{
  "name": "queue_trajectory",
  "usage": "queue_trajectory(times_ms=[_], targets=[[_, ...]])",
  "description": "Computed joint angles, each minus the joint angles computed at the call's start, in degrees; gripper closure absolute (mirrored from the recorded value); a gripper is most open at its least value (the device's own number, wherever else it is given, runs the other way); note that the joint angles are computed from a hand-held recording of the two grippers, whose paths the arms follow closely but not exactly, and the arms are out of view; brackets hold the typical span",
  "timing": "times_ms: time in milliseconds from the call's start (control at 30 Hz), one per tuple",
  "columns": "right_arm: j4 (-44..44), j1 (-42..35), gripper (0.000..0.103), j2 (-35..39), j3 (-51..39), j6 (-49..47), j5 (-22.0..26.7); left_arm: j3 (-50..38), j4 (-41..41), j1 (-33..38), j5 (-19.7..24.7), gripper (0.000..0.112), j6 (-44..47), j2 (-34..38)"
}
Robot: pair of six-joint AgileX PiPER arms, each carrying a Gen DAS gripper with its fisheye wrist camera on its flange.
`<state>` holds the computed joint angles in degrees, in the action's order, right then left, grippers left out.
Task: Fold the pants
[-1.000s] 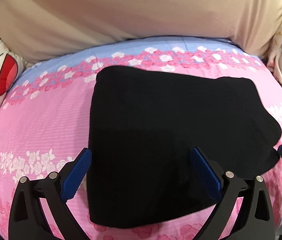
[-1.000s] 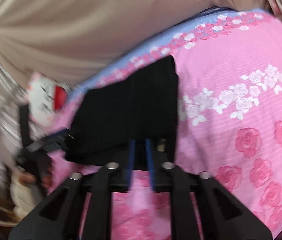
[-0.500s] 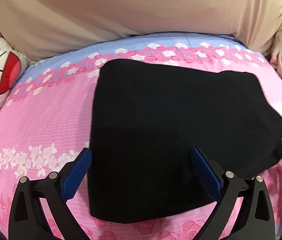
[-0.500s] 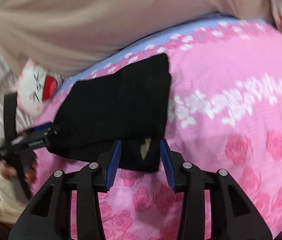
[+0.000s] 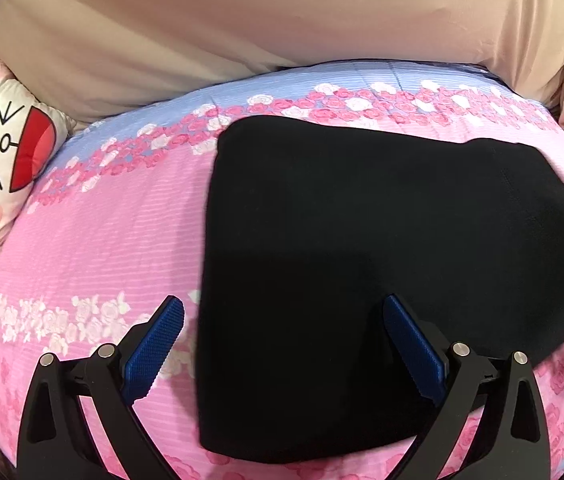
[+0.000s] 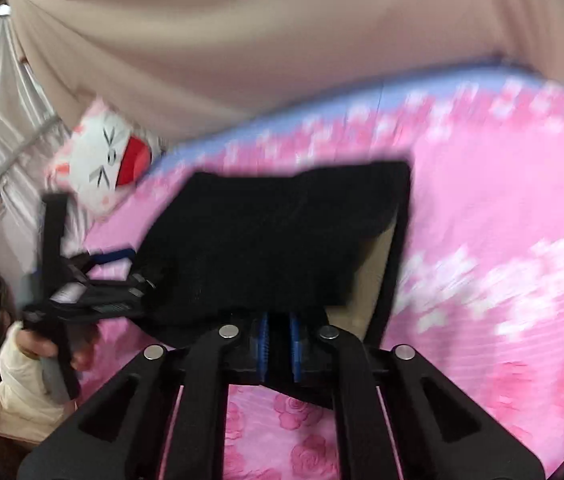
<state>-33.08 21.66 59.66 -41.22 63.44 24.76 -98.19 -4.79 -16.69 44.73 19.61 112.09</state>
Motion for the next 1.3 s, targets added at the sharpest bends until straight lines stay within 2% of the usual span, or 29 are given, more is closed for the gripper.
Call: queue_trajectory(times_ms=[67, 100, 167, 200, 233, 267, 367, 400, 433, 467, 533, 567, 633, 700, 733, 767, 800, 833, 867, 900, 933, 1000, 1100, 1133, 1167, 1200, 1233, 1267, 1300], targets=[[-2.97, -0.35, 0.102, -0.15, 1.87, 3.89, 2.79, -0.36, -2.97, 1.08, 0.38, 0.014, 1.75, 0.09], [-1.24, -3.10, 0.102, 2.30, 4.11, 4.35, 1.61, -0.70, -3.10, 1.15, 0.55, 0.014, 1.55, 0.43], [3.07, -5.97, 0.101, 2.28, 7.94, 4.06, -4.89, -2.01, -2.65, 0.67, 1.75, 0.014, 1.41, 1.89], [2.22, -6.04, 0.099, 1.06, 8.29, 5.16, -5.64, -1.85, -1.32, 0.28, 1.53, 0.014, 0.48, 2.04], [1.69, -5.55, 0.098, -0.14, 7.69, 6.09, -4.24, -1.06, -0.75, 0.07, 0.77, 0.014, 0.08, 1.52], [-0.62, -4.02, 0.098, -1.46, 6.81, 9.32, -1.23, -0.80, -0.66, 0.02, 0.76, 0.014, 0.33, 0.98], [-13.64, 4.03, 0.096, -6.87, 3.42, 25.05, 15.49, -1.19, -1.52, 0.45, 0.50, 0.014, 2.05, -0.46], [-15.99, 6.26, 0.096, -7.77, 2.25, 27.37, 18.91, -1.73, -1.84, 0.59, 0.17, 0.014, 2.38, -0.69], [-17.22, 7.85, 0.096, -8.38, 0.84, 27.77, 20.05, -2.49, -1.94, 0.60, 0.15, 0.014, 2.41, -0.50], [-16.72, 8.11, 0.096, -8.39, -0.61, 25.90, 18.90, -3.80, -1.42, 0.31, 0.30, 0.014, 1.80, 0.15], [-9.67, 5.89, 0.096, -4.81, -3.83, 17.03, 11.11, -6.75, -0.14, -0.54, 1.19, 0.014, 0.57, 2.35], [-3.97, 4.36, 0.096, -0.70, -5.24, 11.30, 6.50, -8.16, 0.29, -0.95, 1.83, 0.014, 0.25, 3.71], [3.06, 1.81, 0.099, 5.78, -6.20, 2.87, 3.53, -10.08, 1.78, -1.96, 2.90, 0.014, -1.03, 6.11], [5.80, -4.62, 0.103, 11.00, -2.10, -0.78, -1.33, -10.24, 2.39, -2.22, 2.76, 0.014, -1.68, 7.17], [9.51, -6.88, 0.103, 10.24, -0.35, -0.53, -4.51, -10.13, 0.58, -1.71, 2.56, 0.014, -0.46, 7.41], [10.92, -7.44, 0.103, 8.37, 1.03, 1.25, -5.40, -10.44, -0.19, -1.42, 3.04, 0.014, -0.10, 7.60], [10.05, -7.20, 0.103, 7.47, 0.19, 4.03, -4.00, -11.14, -1.03, -1.11, 3.95, 0.014, 0.39, 7.86], [6.88, -6.08, 0.100, 6.86, -2.50, 4.60, -0.30, -11.70, -1.26, -0.94, 4.28, 0.014, 0.54, 8.04], [1.42, -2.83, 0.099, 7.17, -6.13, 7.02, 5.34, -11.78, -1.12, -0.97, 4.09, 0.014, 0.52, 8.07], [-2.26, 0.58, 0.099, 7.91, -9.91, 8.89, 8.81, -11.94, -1.23, -0.96, 3.93, 0.014, 0.59, 8.21], [-3.75, 2.66, 0.099, 8.98, -12.90, 10.00, 9.98, -11.93, -1.45, -0.97, 3.83, 0.014, 0.60, 8.32], [-1.67, 2.08, 0.099, 13.23, -17.30, 5.52, 7.08, -11.54, -1.64, -1.00, 3.27, 0.014, 0.88, 8.34], [4.57, -3.67, 0.098, 22.14, -21.90, -1.80, 5.68, -11.62, -2.71, -0.61, 3.43, 0.014, 2.10, 8.43], [5.49, -5.12, 0.098, 24.79, -23.21, -2.63, 6.57, -12.07, -3.06, -0.44, 3.90, 0.014, 2.43, 8.63], [8.09, -8.11, 0.100, 25.58, -22.22, -5.75, 6.37, -12.50, -3.48, -0.26, 4.35, 0.014, 2.79, 8.86], [12.98, -11.80, 0.103, 25.48, -19.79, -10.70, 3.89, -12.80, -4.11, -0.04, 4.64, 0.014, 3.42, 9.06], [18.70, -14.54, 0.103, 24.55, -16.96, -14.31, -0.89, -13.01, -4.89, 0.17, 4.92, 0.014, 4.23, 9.23], [22.18, -16.04, 0.103, 22.68, -14.14, -15.64, -3.53, -12.95, -5.42, 0.30, 4.92, 0.014, 4.76, 9.24], [23.38, -16.77, 0.103, 21.39, -13.40, -14.71, -3.88, -12.59, -6.09, 0.58, 4.70, 0.014, 5.41, 9.06]])
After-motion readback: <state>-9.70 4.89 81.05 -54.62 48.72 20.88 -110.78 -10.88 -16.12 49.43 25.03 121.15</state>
